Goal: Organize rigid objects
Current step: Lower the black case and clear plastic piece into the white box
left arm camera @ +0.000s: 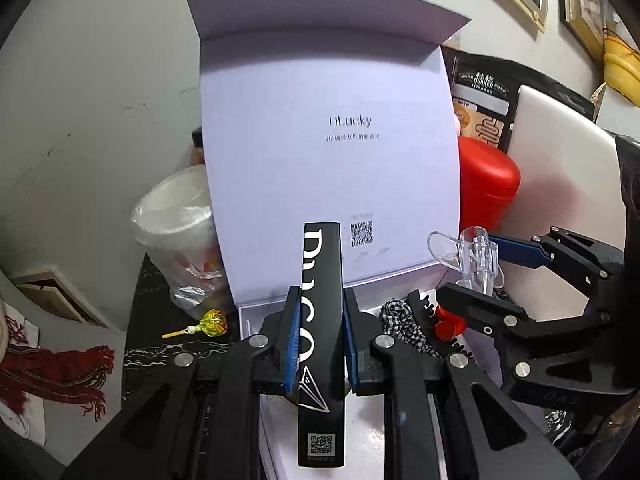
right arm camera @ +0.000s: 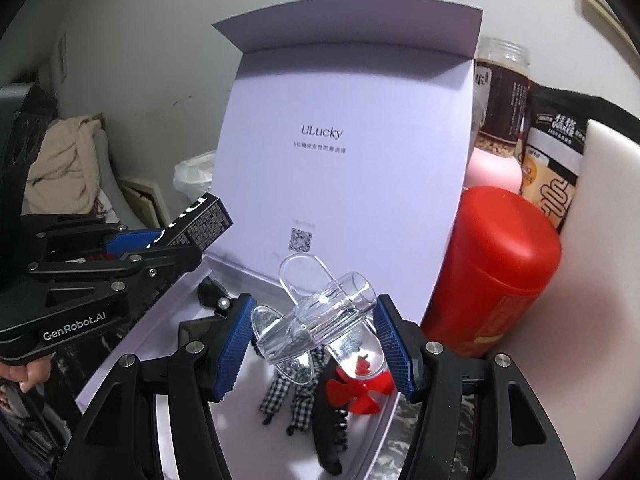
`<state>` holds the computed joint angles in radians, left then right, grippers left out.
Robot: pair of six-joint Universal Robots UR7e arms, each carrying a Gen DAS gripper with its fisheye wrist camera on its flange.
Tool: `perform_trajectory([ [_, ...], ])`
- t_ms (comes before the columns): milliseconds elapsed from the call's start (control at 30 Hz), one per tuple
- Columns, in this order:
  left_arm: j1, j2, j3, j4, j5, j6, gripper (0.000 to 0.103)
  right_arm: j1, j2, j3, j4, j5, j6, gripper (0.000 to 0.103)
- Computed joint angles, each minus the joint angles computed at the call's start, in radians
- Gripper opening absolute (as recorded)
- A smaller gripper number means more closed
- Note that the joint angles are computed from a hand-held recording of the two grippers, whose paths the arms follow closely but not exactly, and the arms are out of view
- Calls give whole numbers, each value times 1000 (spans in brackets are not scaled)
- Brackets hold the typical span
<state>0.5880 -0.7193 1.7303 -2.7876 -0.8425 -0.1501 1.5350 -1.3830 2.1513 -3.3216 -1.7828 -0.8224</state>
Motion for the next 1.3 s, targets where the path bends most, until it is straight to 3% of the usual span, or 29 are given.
perform_trajectory([
  [300,25,32,-29,70,-42,12,19,-21,38,-31,42,-30,16,61],
  [633,48,53,-54,143,-90,-12,19,-9,79,-45,5,-96,1,61],
  [1300,72,122,-128,208,-69,-35,19,19,172,-92,-26,-199,12,61],
])
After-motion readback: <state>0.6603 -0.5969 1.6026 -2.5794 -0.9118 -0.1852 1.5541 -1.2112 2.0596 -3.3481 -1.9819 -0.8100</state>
